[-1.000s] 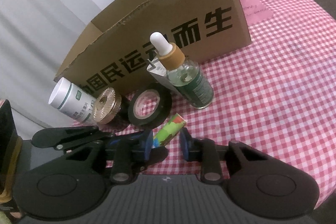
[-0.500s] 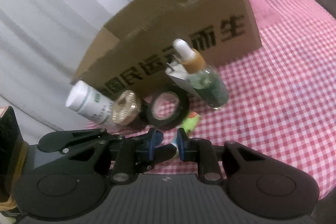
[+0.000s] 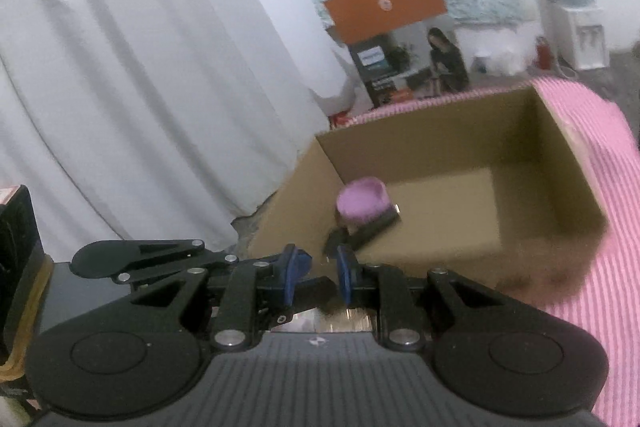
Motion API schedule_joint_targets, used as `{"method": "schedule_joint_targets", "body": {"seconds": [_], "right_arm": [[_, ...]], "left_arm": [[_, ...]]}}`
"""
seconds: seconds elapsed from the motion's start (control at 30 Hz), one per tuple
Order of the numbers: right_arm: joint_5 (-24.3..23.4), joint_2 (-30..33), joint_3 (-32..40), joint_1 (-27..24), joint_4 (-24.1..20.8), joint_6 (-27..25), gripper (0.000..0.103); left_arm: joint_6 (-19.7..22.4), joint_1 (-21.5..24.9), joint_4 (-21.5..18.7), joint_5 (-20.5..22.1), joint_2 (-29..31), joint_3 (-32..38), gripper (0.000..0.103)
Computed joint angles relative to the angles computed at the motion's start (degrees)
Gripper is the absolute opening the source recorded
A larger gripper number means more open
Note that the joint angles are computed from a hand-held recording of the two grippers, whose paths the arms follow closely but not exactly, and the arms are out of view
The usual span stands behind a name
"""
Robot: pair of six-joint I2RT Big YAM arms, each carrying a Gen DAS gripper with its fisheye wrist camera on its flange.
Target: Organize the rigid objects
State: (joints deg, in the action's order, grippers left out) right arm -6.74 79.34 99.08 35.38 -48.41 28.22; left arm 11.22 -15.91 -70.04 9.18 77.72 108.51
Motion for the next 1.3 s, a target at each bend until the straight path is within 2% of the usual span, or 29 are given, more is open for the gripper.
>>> {"method": "schedule_joint_targets", "body": {"seconds": [0.13,0.23,0.37,0.43,0.63,0.73,0.8,0.87,0.93,1.0,1.07,1.17,1.3], "right_arm": [[-5.72,8.63,11.68,-3.18,-5.52,-1.16,0.023],[-11.42,16.50,21.91,-5.78,-12.23,0.49,0.023],[-16.43,26.11,33.95,-7.87,-21.45,1.91,0.023],[-18.26,30.57,39.66,-8.55,-25.98,2.26,0.023],[-19.08,34.23,43.97,-8.83,-30.02,1.80,0.023],[-19.62,33.04,42.45,-8.88,-29.01,2.42,0.024],[-19.43,29.95,38.50,-8.82,-26.14,1.52,0.025],[-18.44,25.73,33.93,-8.71,-23.72,0.31,0.026],[-17.24,19.94,26.81,-8.69,-19.43,-0.29,0.027],[-15.88,14.07,19.81,-8.78,-15.54,-0.50,0.032],[-14.48,7.92,12.43,-8.86,-11.39,0.25,0.055],[-11.03,-0.02,2.95,-8.36,-7.53,1.03,0.056],[-8.59,-6.84,-6.43,-7.67,-6.61,5.33,0.056]], "left_arm": [[-0.80,2.63,-6.47,1.97,7.27,9.14,0.016],[-1.20,4.00,-12.72,2.50,13.19,16.16,0.016],[-1.73,5.10,-22.12,3.03,21.51,26.08,0.016],[-1.34,5.42,-24.44,2.80,23.47,28.19,0.016],[-1.25,5.22,-25.89,1.45,24.49,29.48,0.017],[-0.62,4.84,-24.72,1.44,23.33,29.24,0.018],[0.45,4.76,-22.97,2.18,20.81,26.90,0.021],[1.46,4.66,-21.36,3.25,18.18,24.37,0.029],[2.20,4.56,-19.28,4.59,14.65,20.50,0.036],[2.89,4.28,-17.00,5.87,11.03,16.16,0.043],[3.71,3.80,-15.26,7.26,7.79,11.95,0.049],[4.66,2.70,-14.10,8.95,4.26,6.66,0.051],[5.70,0.18,-14.22,9.86,1.64,0.96,0.051]]}}
